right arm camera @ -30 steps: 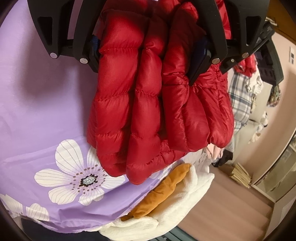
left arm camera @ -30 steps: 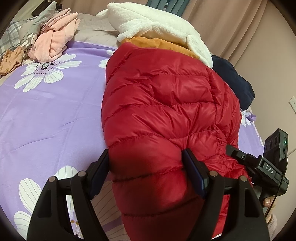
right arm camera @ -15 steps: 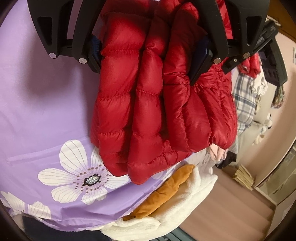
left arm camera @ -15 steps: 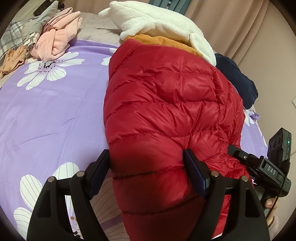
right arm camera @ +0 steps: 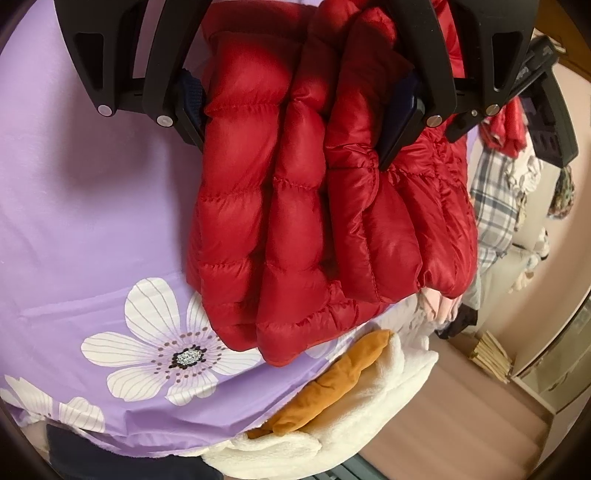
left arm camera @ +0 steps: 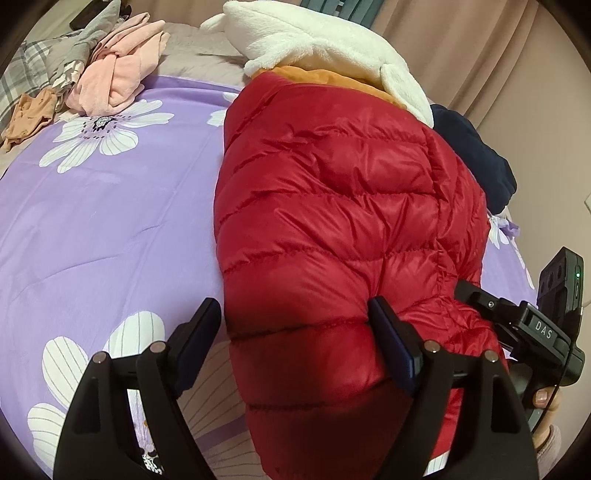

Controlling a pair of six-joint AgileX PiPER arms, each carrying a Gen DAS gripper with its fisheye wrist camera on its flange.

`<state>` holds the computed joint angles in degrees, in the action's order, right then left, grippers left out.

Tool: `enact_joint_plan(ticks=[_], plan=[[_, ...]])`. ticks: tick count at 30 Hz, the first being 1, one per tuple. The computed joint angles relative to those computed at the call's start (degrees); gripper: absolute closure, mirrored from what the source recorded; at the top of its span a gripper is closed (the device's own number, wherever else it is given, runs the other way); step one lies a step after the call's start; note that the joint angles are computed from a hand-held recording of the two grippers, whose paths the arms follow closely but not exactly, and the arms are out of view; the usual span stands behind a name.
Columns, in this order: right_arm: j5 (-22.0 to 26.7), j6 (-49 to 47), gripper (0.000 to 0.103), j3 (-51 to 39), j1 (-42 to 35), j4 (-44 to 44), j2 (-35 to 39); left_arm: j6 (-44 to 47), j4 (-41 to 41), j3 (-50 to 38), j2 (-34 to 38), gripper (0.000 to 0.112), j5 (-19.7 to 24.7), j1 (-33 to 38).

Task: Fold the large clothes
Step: 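Press the red jacket bundle flat on the sheet with both tools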

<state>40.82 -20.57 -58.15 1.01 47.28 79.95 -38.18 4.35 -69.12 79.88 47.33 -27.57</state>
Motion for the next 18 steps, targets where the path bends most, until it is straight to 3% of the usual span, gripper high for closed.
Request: enact_joint_plan(ticks=[18], plan=[[-0.39, 1.91, 0.024, 0.22, 0.37, -1.84, -0.58, -2.39, 1.75, 1.17, -2.45, 0.029, 2.19, -1.68]])
